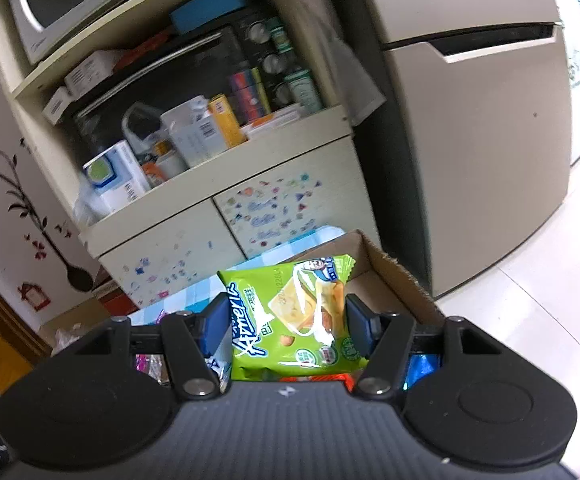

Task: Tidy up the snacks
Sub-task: 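Carry silver foil packet and green Amerie packet over the cardboard box, then open both tools to drop the two packets into the box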

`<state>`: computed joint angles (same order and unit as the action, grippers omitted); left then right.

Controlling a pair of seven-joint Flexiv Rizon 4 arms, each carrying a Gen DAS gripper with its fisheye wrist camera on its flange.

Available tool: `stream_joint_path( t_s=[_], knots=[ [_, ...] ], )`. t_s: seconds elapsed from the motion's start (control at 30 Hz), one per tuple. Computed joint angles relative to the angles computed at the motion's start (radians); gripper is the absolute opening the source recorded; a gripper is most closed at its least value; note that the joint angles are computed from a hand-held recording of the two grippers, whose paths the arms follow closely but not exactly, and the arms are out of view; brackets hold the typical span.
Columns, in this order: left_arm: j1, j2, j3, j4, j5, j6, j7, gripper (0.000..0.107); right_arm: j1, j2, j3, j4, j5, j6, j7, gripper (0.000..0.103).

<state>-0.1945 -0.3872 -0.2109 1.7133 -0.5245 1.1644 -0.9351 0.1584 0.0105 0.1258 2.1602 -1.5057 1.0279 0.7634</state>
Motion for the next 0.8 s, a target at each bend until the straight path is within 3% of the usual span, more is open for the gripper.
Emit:
stream_joint_path(
  t_s=[0.3,0.47,0.57,0.8],
  knots=[
    [-0.046,-0.069,0.011,-0.094,0.078,-0.032,-0.073,0.066,-0.005,0.017,0.006,0.027,0.069,-0.054,0.066,0.063],
    [-0.071,-0.113,0.020,-0.166,0.132,-0.067,-0.124,0.069,-0.009,0.017,0.006,0.038,0.098,-0.070,0.147,0.072],
    [-0.062,-0.113,-0.008,-0.157,0.124,-0.016,-0.094,0.083,-0.012,0.024,0.006,0.046,0.083,-0.079,0.197,0.077],
    [-0.027,-0.105,-0.045,-0.163,0.069,-0.001,-0.022,0.085,-0.015,0.029,0.005,0.043,0.025,-0.092,0.245,0.080]
  ],
)
